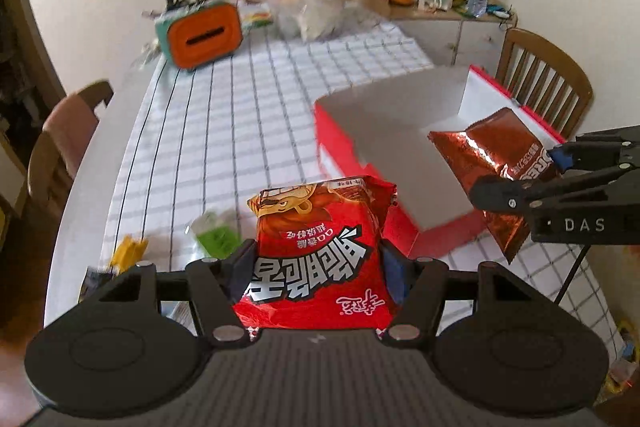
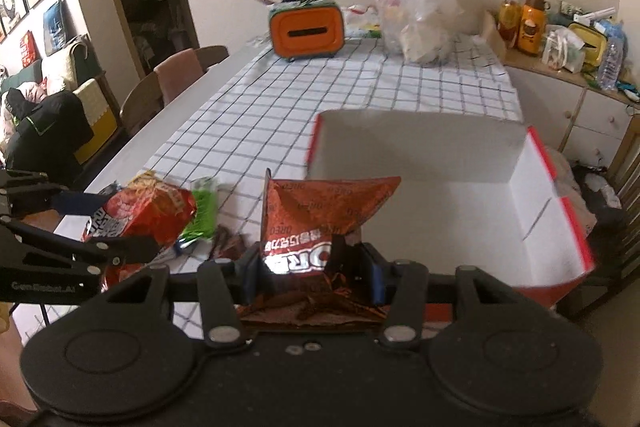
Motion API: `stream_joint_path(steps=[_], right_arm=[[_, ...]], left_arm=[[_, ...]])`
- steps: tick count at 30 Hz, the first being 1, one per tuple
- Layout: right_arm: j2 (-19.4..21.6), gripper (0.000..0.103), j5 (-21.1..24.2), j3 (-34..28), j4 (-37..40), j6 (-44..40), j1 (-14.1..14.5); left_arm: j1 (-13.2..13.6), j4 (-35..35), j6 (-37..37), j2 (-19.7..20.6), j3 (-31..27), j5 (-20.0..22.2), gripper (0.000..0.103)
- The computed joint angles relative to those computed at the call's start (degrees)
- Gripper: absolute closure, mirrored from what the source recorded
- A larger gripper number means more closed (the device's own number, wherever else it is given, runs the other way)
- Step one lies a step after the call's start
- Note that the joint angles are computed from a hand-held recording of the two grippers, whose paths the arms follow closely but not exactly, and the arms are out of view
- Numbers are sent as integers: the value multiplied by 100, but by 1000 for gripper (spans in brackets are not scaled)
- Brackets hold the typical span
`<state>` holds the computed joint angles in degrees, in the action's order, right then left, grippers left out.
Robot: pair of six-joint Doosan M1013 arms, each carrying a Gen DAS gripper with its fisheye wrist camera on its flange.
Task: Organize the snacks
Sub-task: 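Carry both bags over the red shoebox with both tools, then open both tools to drop the bags into the shoebox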
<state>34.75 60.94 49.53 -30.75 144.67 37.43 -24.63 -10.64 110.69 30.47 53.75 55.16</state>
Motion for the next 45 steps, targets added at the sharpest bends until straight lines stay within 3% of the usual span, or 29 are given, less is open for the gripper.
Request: stream_joint_path(steps=[9,20,30,37,45], right_arm=[[-401,54,-170,641,-29,-117,-301],[-643,54,-296,1109,301,-480,-709],[-394,54,-40,921,917,-1468,-1004],[-141,54,263,701,1216,-2139,-1067],[-120,54,301,729,1178,-2671,-1035]], left_arm=[[-417,366,-410,374,-604,94,39],[-804,843,-1008,1020,-1625,619,39],[-1039,1461,-1380,1827,-2836,1606,39],[-1176,1900,-1277,2081,-3128,1906,39],[-1228,2081,-1253,2212,-3341,2163,38]])
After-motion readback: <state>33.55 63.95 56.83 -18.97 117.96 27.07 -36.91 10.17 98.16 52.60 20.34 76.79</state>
